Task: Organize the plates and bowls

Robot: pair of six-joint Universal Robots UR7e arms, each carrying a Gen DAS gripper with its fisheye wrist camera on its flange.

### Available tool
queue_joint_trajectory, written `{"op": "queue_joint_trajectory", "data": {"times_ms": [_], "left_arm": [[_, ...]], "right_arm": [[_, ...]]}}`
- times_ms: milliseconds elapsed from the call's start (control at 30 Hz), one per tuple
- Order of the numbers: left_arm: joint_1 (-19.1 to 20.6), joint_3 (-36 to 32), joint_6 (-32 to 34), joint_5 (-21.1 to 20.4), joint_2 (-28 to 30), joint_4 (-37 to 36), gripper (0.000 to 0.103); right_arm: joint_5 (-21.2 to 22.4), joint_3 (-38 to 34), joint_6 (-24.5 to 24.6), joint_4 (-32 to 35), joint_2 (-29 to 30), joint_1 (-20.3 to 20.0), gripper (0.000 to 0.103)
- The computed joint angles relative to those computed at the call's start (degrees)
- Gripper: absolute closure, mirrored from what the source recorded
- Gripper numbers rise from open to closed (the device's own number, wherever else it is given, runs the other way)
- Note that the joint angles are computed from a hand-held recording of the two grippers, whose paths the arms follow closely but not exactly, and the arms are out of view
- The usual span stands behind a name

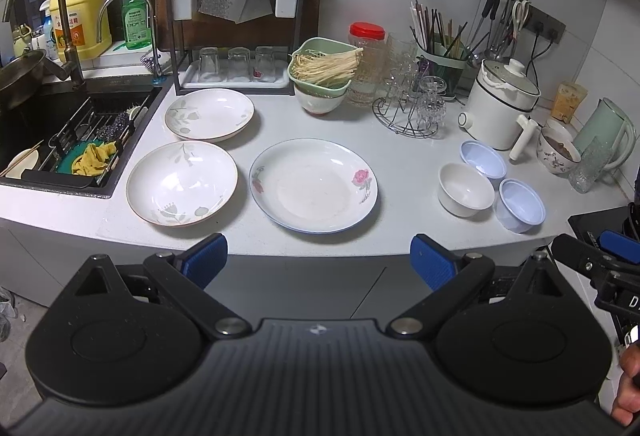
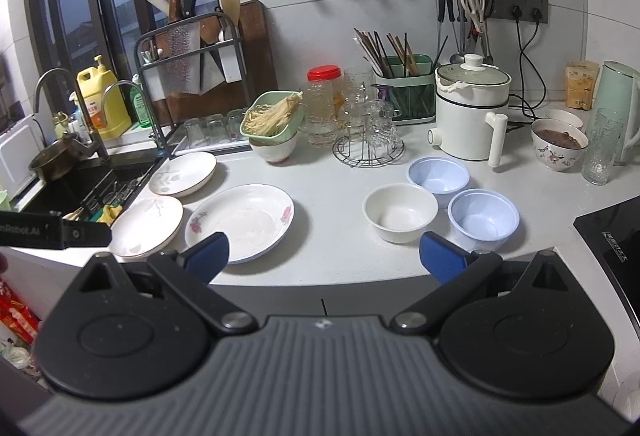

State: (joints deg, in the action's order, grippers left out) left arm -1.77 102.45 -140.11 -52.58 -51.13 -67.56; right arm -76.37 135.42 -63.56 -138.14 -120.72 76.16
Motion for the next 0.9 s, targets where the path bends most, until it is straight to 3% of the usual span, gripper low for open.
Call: {"op": "queue_joint_trajectory", "data": {"times_ms": [233, 400, 900], "left_arm": [[0.0, -0.9, -2.1, 0.3, 0.3, 1.8, 0.003], [0.1, -1.4, -2.9, 0.7, 0.1, 3.5, 0.003], [0.1, 0.5, 0.2, -1.0, -2.1, -0.6, 0.003]], "right_arm": [[-1.5, 0.1, 0.1, -1.9, -0.3, 1.0, 0.0], [-2.1, -1.4, 0.6, 0.2, 0.6, 1.8, 0.0], [-3.6, 0.4, 1.0, 0.8, -1.2, 3.9, 0.0]]}}
